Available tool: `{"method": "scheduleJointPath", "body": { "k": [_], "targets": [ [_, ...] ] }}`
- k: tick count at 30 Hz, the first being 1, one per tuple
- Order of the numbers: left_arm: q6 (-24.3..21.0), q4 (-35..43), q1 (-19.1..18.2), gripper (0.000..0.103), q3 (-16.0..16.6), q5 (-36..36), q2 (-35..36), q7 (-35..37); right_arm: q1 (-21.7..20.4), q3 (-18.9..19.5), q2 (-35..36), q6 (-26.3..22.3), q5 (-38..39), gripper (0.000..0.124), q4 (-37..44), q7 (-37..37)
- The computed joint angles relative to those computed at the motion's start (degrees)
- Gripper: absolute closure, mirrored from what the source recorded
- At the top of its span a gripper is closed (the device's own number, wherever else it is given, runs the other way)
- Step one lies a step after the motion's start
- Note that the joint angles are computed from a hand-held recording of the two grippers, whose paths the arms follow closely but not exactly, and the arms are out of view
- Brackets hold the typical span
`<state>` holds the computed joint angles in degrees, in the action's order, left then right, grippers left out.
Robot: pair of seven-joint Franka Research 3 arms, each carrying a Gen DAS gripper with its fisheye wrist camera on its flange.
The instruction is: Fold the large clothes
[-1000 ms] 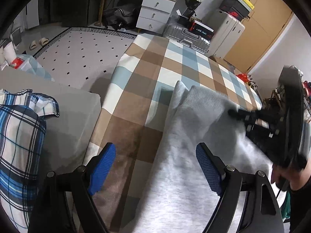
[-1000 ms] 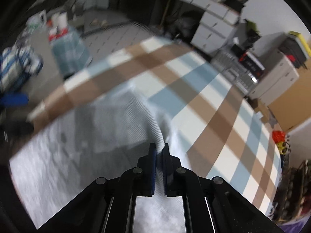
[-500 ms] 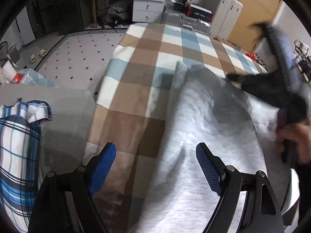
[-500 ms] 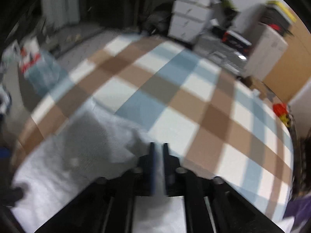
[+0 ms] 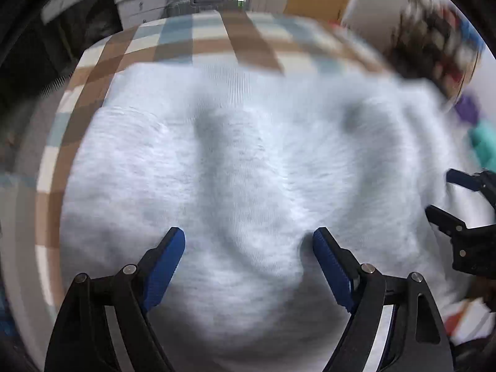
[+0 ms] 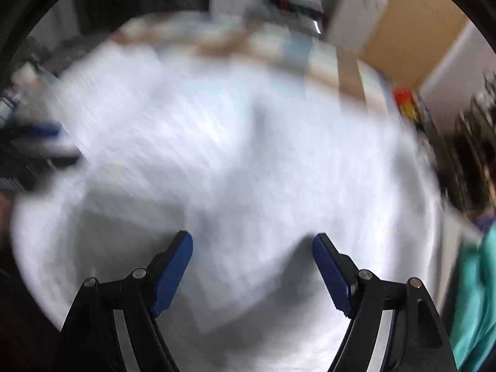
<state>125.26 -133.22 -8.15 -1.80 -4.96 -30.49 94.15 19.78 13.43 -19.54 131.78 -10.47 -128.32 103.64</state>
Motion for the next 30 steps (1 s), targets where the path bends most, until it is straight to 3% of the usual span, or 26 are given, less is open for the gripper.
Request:
{"method": "scheduleJointPath", "body": {
  "k": [2, 4, 5, 7, 9, 12, 14, 16, 18, 19, 20, 21, 22, 26, 30],
  "targets": [
    [3.57, -2.19, 0.65, 0.011, -1.58, 3.41, -1.28, 0.15, 0.43, -1.65, -2.76, 7.74, 2.28, 0.046, -5.31, -1.08],
    [3.67, -2.43, 1.12, 0.01, -1.69, 4.44, -1.65, -1.41, 0.66, -2.76, -3.35, 8.82, 5.12, 0.046, -6.05, -3.61],
    [4.23, -2.86, 1.61, 0.004, -2.08, 5.65, -2.04, -2.34, 0.72, -3.22, -3.59, 9.16, 6.69, 0.046, -6.34, -4.58],
    [6.67, -4.49, 2.86, 0.0, -3.06, 9.28, -3.19, -4.37, 0.01, -2.74, -3.65, 7.08, 7.82, 0.046, -4.93, -4.83],
    [6.2, -4.73, 1.26, 0.001, -0.43, 7.61, -3.85, -2.22, -2.3, 0.27, -3.97, 2.14, 5.32, 0.046, -1.91, 1.52],
    [3.19, -4.06, 0.87, 0.002, 1.48, 5.01, -5.22, -1.37, 2.92, -2.03, -6.8, 5.93, 15.01, 0.048, -2.49, -1.79],
    [1.17, -4.0, -1.79, 0.002, 5.15, -0.98, -7.13, 2.07, 2.37, 1.78, -7.63, 7.6, 12.45, 0.037, -2.5, 0.73],
    [-0.91, -4.44, -4.79, 0.002, 8.34, -7.3, -9.53, 7.48, 1.23, 6.19, -6.38, 5.08, 7.96, 0.032, -1.85, 5.13],
    [0.32, -5.91, -4.47, 0.002, 6.87, -7.19, -11.12, 10.65, 0.88, 8.11, -3.52, 2.76, 4.84, 0.032, -2.03, 9.58],
    [1.23, -7.06, -2.66, 0.002, 3.77, -3.45, -11.41, 10.37, 1.4, 7.52, -2.83, 4.59, 5.07, 0.029, -3.53, 10.61],
    [1.19, -7.71, -0.98, 0.001, 1.13, 0.29, -11.02, 9.32, 1.33, 7.24, -3.63, 9.62, 3.52, 0.021, -6.24, 13.25],
    [0.54, -8.1, -0.36, 0.0, -0.09, 2.44, -9.98, 8.64, 1.07, 7.24, -3.89, 11.5, 2.26, 0.021, -7.31, 15.03],
    [2.34, -9.26, -0.84, 0.0, 0.67, 1.56, -10.55, 8.24, 1.12, 7.02, -4.22, 13.37, 1.95, 0.021, -8.19, 16.69],
    [0.5, -7.53, -0.97, 0.001, 0.83, 1.62, -9.54, 5.95, 0.43, 7.86, -8.6, 15.54, -1.85, 0.024, -10.36, 21.65],
    [-0.56, -6.95, -2.16, 0.001, 2.84, -1.44, -11.4, 4.8, -2.58, 8.54, -21.25, 20.01, -0.16, 0.024, -18.29, 29.8]
  ]
}}
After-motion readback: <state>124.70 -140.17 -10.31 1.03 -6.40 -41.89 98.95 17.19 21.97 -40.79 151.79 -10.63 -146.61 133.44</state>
